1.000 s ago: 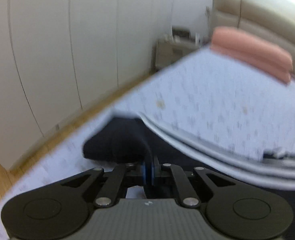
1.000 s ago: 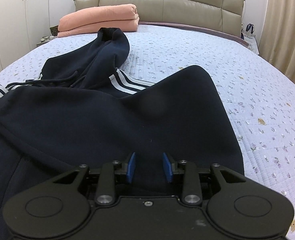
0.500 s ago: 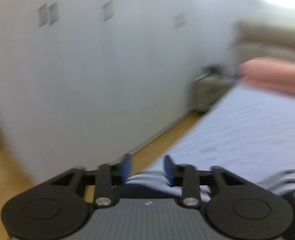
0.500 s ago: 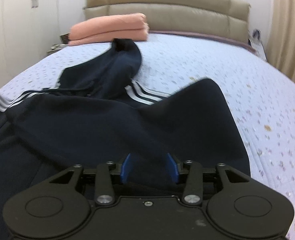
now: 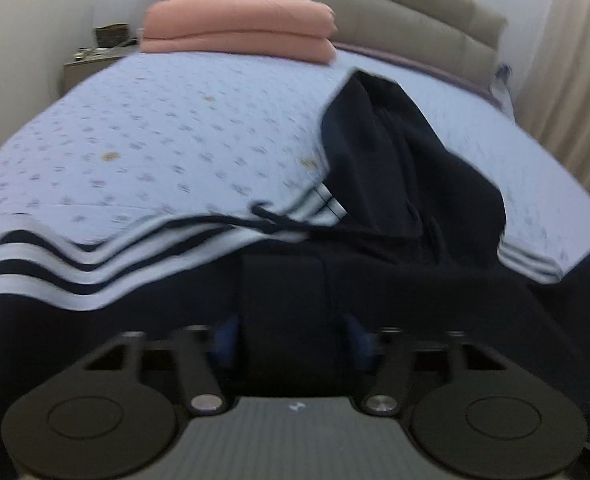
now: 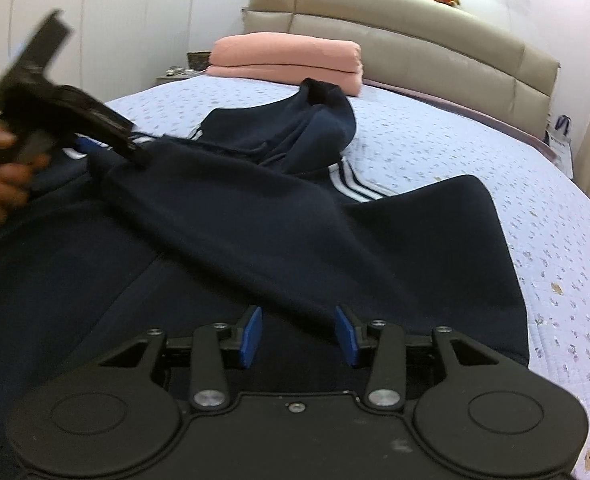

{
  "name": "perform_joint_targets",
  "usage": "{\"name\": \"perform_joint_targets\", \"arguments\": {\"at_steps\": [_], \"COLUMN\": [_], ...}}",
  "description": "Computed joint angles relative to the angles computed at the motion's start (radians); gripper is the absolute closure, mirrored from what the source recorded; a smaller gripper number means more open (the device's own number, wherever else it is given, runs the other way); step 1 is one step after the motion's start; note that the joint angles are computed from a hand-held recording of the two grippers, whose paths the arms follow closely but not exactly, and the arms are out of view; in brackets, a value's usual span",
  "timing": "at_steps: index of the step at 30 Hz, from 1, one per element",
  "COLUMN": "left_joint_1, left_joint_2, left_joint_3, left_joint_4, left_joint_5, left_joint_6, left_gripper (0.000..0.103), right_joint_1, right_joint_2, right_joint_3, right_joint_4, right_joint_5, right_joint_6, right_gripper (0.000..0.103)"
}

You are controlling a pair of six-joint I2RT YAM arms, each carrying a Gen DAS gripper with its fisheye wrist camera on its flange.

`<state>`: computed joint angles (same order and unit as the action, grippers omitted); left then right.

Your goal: Fold large clothes

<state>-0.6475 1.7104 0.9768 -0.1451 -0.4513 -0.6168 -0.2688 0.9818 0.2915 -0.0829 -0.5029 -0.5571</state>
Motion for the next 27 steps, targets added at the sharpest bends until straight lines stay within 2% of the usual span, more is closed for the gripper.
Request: {"name": "perform_joint_targets", "arguments": {"at_steps": [1, 2, 4, 8, 11, 12, 13, 15, 17, 21, 23, 25, 27], "left_joint_1": [-0.008, -0.027, -0.053, -0.114, -0.128, -0.117, -0.091, -0.014, 0.014, -0.066, -0.113, -0.128, -0.126], "left_joint_2": [0.019, 0.030, 0.008, -0.208, -0.349, -0.371, -0.379, -0.329, -0.260, -0.311, -0.404, -0.437, -0.393], "left_joint_3": [0.014, 0.012, -0.015, -0.142, -0.183, -0.189, -0.190, -0.175, -0.182, -0.251, -0.315, -0.340, -0.331], "left_joint_4": [-0.011, 0.002, 0.049, 0.144, 0.063, 0.026, -0.041, -0.158, -0.205, -0.172, -0.068, 0.017, 0.064], "left_joint_5": [-0.025, -0.072, -0.123, -0.241, -0.342, -0.349, -0.339, -0.218, -0.171, -0.307, -0.352, -0.313, -0.229], "left_joint_6": [0.019, 0.042, 0.071, 0.109, 0.101, 0.092, 0.078, 0.061, 0.007, -0.066, -0.050, 0.004, 0.059], "left_gripper": [0.076, 0.098, 0.097, 0.099, 0.099, 0.099, 0.098, 0.091, 0.086, 0.074, 0.071, 0.072, 0.073], "right_joint_1": [-0.004, -0.010, -0.032, -0.076, -0.112, -0.121, -0.113, -0.081, -0.058, 0.005, 0.014, 0.043, 0.078], "right_joint_2": [0.001, 0.001, 0.003, -0.025, -0.027, -0.022, -0.013, 0.035, 0.117, 0.360, 0.400, 0.407, 0.447], "right_joint_3": [-0.001, 0.001, 0.010, 0.034, 0.064, 0.072, 0.077, 0.091, 0.123, 0.297, 0.349, 0.363, 0.375], "right_joint_4": [-0.006, -0.017, -0.032, -0.036, -0.034, -0.026, -0.011, 0.036, 0.066, 0.033, 0.053, 0.122, 0.160], "right_joint_5": [-0.002, -0.006, -0.018, -0.027, -0.047, -0.049, -0.025, 0.045, 0.079, 0.182, 0.179, 0.195, 0.220], "right_joint_6": [-0.007, -0.013, -0.006, 0.030, 0.068, 0.087, 0.108, 0.169, 0.238, 0.390, 0.450, 0.473, 0.471], "right_gripper": [0.052, 0.052, 0.052, 0.052, 0.052, 0.052, 0.052, 0.052, 0.052, 0.055, 0.055, 0.055, 0.055]}}
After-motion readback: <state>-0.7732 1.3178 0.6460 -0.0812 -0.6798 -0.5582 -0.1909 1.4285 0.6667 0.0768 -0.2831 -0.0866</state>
